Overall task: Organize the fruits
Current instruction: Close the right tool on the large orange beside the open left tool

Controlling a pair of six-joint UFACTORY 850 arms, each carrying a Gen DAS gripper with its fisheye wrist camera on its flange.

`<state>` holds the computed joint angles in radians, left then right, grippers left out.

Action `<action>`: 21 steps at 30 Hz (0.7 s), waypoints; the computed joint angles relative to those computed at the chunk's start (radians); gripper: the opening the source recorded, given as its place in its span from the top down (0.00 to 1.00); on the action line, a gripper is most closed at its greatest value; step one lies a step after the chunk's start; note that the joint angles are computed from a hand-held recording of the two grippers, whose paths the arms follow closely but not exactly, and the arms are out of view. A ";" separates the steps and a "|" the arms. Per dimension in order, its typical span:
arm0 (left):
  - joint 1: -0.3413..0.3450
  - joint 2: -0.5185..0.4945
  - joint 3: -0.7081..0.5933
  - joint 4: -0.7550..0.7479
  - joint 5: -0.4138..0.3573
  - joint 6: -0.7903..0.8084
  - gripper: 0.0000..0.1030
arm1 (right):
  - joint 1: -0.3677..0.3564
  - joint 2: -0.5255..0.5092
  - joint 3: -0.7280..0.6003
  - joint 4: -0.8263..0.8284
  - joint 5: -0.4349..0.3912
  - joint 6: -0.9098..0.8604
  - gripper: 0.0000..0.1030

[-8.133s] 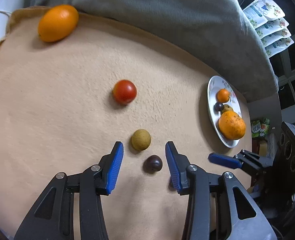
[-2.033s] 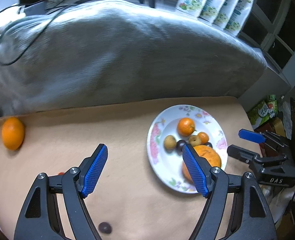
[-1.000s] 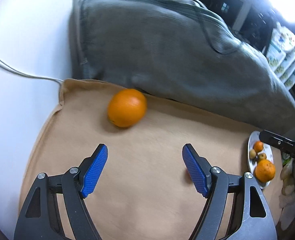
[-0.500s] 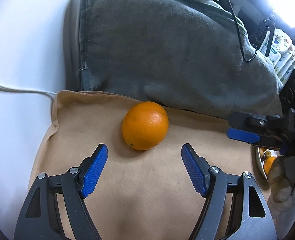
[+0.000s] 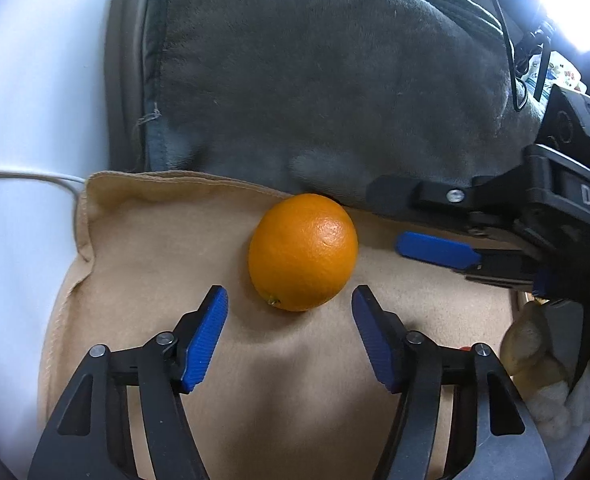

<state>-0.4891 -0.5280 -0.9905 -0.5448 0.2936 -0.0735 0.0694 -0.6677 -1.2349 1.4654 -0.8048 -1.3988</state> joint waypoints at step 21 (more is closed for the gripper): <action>0.042 -0.025 0.011 0.468 0.033 -0.415 0.45 | 0.065 -0.105 -0.082 0.041 0.040 0.084 0.32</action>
<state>-0.4468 -0.5531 -0.9798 -0.0764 0.3270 -0.4888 0.1348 -0.7723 -1.3167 1.5065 -0.7652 -1.3144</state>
